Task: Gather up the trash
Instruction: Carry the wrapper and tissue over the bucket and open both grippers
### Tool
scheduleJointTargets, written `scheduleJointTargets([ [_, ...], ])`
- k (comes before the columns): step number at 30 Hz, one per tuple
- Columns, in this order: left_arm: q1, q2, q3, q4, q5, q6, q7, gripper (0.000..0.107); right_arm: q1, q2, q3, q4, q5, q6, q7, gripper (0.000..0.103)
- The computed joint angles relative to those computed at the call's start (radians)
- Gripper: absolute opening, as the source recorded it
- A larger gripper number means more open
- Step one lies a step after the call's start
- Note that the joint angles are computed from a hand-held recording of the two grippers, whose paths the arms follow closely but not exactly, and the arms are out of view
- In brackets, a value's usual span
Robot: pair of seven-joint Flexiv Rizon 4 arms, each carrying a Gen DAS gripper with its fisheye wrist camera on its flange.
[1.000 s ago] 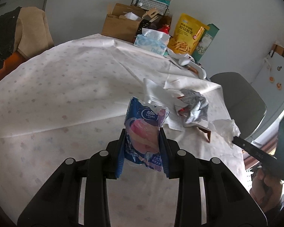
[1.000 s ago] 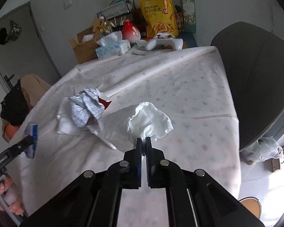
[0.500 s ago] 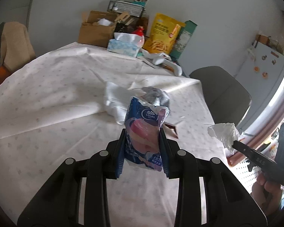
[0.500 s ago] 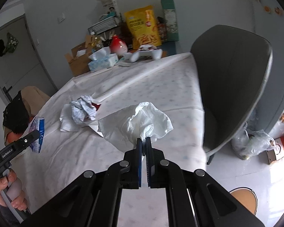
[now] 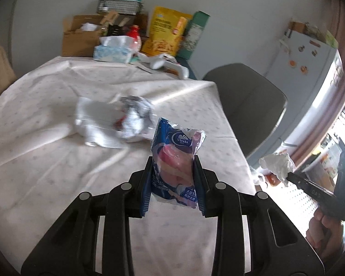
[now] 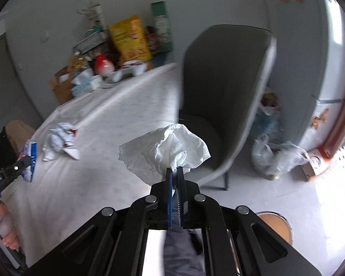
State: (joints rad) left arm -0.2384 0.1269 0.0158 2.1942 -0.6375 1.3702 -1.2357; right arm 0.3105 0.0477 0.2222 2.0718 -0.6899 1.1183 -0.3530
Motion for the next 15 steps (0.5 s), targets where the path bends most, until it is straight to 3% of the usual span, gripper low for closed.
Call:
scheduleJointTargets([
  [15,-0.076,-0.115,-0.109,-0.109,0.044,-0.035,0.010,0.032,-0.122,0.173,0.009,0.198,0.079,-0.030,0.013,0.005],
])
